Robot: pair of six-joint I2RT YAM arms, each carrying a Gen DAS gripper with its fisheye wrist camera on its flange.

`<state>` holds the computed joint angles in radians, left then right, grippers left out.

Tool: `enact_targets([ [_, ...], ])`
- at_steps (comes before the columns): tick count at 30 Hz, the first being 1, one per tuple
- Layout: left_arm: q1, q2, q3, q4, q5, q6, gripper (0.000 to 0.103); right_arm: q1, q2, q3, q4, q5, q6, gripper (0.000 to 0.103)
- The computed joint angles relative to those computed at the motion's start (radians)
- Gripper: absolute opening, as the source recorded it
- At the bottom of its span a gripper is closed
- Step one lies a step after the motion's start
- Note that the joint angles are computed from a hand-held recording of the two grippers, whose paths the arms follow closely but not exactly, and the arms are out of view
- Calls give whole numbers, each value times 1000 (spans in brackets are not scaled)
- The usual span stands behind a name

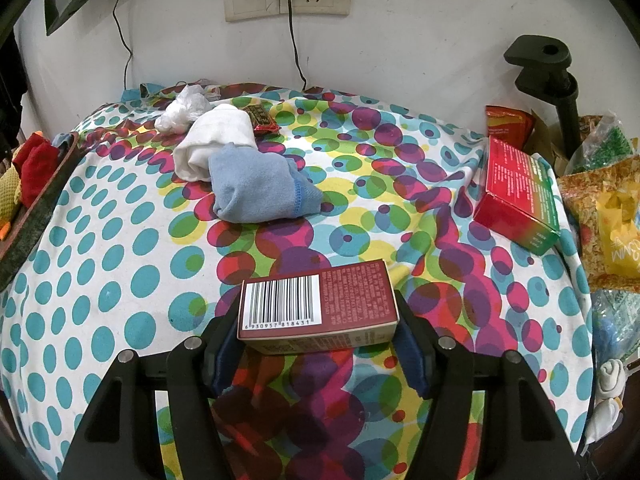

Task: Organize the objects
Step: 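Carry the white-and-red box to the red tray and release it with the right gripper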

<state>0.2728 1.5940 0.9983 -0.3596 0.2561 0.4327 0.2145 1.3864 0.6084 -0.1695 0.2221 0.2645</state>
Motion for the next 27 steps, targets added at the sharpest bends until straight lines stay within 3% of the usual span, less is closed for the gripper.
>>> enact_targets([
  [7, 24, -50, -50, 15, 15, 42, 50, 71, 5, 77, -101, 74, 73, 63],
  [14, 80, -112, -96, 26, 72, 108, 50, 225, 72, 280, -234, 114, 111, 63],
  [27, 274, -94, -38, 29, 135, 184, 50, 495, 563, 912, -332, 7, 92, 63],
])
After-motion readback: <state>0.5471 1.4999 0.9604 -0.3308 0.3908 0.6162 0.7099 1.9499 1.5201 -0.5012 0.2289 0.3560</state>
